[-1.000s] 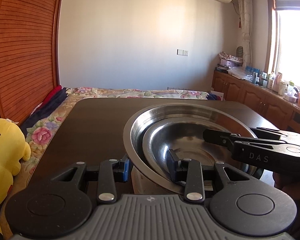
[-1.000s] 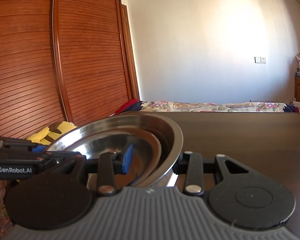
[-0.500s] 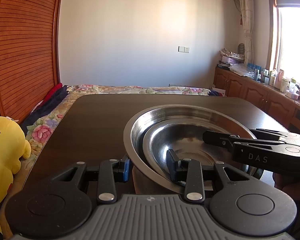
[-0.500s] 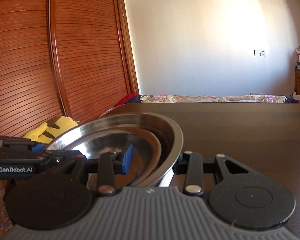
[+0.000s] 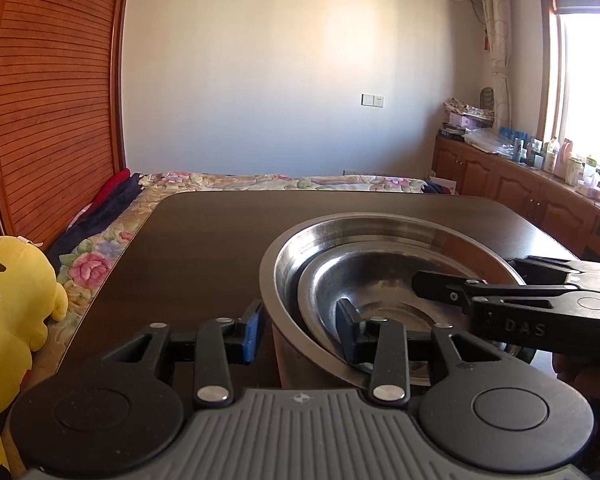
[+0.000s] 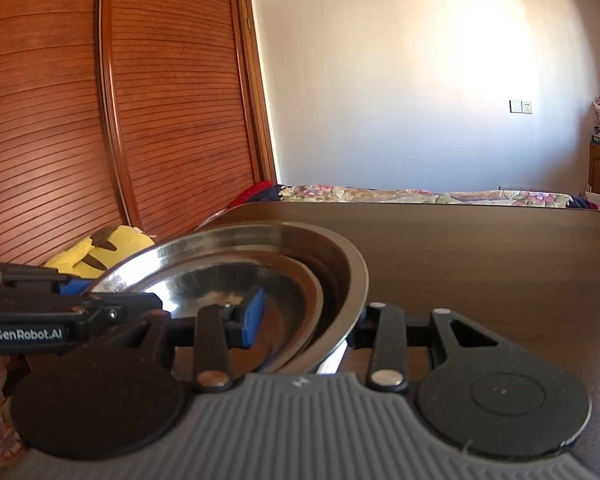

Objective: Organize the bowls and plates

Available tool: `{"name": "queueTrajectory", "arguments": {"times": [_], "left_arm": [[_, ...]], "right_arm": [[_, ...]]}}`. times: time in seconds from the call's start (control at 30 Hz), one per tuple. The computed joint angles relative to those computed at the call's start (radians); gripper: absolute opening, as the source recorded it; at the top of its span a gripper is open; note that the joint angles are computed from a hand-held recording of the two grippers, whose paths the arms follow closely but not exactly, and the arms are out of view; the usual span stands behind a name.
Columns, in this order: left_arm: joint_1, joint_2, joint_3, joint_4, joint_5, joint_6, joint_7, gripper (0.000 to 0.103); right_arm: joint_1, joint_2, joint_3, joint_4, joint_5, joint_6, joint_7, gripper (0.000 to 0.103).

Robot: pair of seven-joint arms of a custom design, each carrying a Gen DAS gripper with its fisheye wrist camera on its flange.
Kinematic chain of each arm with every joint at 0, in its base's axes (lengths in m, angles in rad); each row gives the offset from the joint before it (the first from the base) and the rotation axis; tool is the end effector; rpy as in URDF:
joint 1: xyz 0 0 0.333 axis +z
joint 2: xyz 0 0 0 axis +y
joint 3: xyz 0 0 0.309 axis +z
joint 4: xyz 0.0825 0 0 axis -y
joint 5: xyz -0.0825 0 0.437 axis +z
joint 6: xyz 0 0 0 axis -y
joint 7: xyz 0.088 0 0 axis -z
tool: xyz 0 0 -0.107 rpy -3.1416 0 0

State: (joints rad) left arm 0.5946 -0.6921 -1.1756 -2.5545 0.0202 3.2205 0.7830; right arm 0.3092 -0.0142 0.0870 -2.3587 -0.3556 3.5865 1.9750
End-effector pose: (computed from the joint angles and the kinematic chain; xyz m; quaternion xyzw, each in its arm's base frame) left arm 0.4229 -0.3038 0.4318 -0.5863 0.6193 -0.3954 0.3411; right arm 0.5113 0.2614 0.4398 -0.6876 0.4454 -0.2443 0.5188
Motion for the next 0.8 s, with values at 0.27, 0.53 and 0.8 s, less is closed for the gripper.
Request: {"name": "queueTrajectory", "arguments": {"times": [0.27, 0.53, 0.8], "left_arm": [[0.019, -0.017, -0.015, 0.000, -0.006, 0.003, -0.011, 0.074], [0.035, -0.079, -0.032, -0.001, -0.009, -0.015, -0.044, 0.093], [0.033, -0.145, -0.033, 0.004, 0.012, -0.041, -0.083, 0.103]], "right_arm": [[0.019, -0.022, 0.030, -0.020, 0.195, -0.016, -0.196, 0.067], [0.029, -0.033, 0.055, -0.035, 0.369, 0.006, -0.346, 0.076], [0.035, -0.054, 0.071, -0.062, 0.504, 0.045, -0.457, 0.095]]}}
